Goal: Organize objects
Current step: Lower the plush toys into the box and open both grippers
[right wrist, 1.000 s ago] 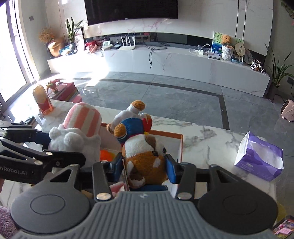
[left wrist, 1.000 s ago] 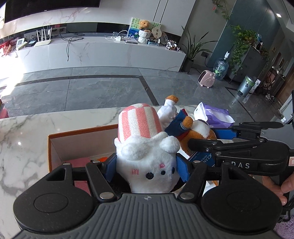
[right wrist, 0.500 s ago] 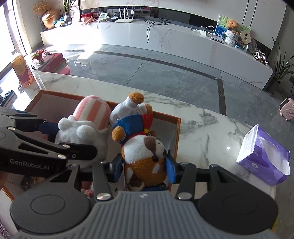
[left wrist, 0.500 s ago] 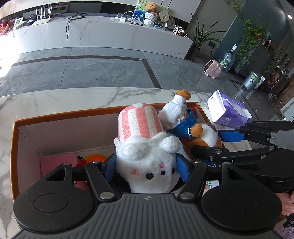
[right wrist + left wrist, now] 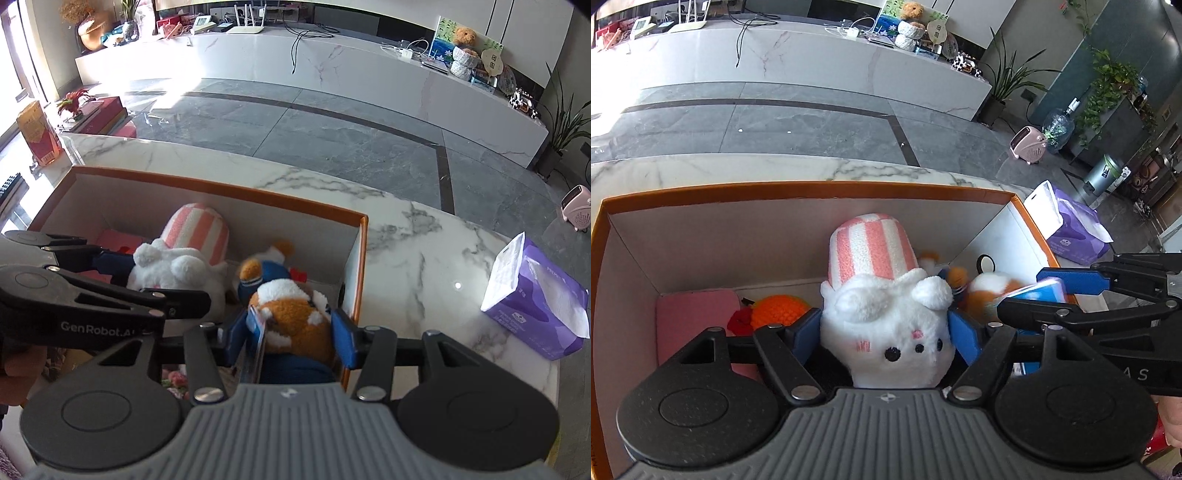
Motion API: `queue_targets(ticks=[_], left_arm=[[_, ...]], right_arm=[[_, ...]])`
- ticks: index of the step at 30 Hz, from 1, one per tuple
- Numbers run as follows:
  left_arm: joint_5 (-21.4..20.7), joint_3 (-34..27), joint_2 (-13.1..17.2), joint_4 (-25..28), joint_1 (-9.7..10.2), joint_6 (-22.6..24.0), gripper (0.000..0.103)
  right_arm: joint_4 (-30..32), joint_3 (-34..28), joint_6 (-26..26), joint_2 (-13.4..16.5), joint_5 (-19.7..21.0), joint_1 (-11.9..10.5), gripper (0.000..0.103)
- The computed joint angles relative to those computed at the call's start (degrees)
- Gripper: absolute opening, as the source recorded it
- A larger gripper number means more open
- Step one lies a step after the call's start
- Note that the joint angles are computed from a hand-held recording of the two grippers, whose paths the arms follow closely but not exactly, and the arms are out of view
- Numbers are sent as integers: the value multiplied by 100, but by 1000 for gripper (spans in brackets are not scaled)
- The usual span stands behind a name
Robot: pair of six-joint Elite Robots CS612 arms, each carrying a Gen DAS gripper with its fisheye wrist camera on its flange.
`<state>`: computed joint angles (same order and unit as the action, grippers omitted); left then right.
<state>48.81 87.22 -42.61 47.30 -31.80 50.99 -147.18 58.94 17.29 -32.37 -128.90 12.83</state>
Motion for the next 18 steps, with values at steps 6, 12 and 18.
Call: queue_targets(ticks=[6, 12, 18], left_arm=[[-135, -152, 40, 715, -97, -124, 85], [23, -162, -40, 648, -85, 99, 42], [-39, -139, 8, 431, -25, 120, 36]], right_arm=[[-11, -48, -213, 17, -210, 74, 52], [51, -11, -415, -21, -279, 133, 27], [77, -4, -476, 10, -350, 132, 24]])
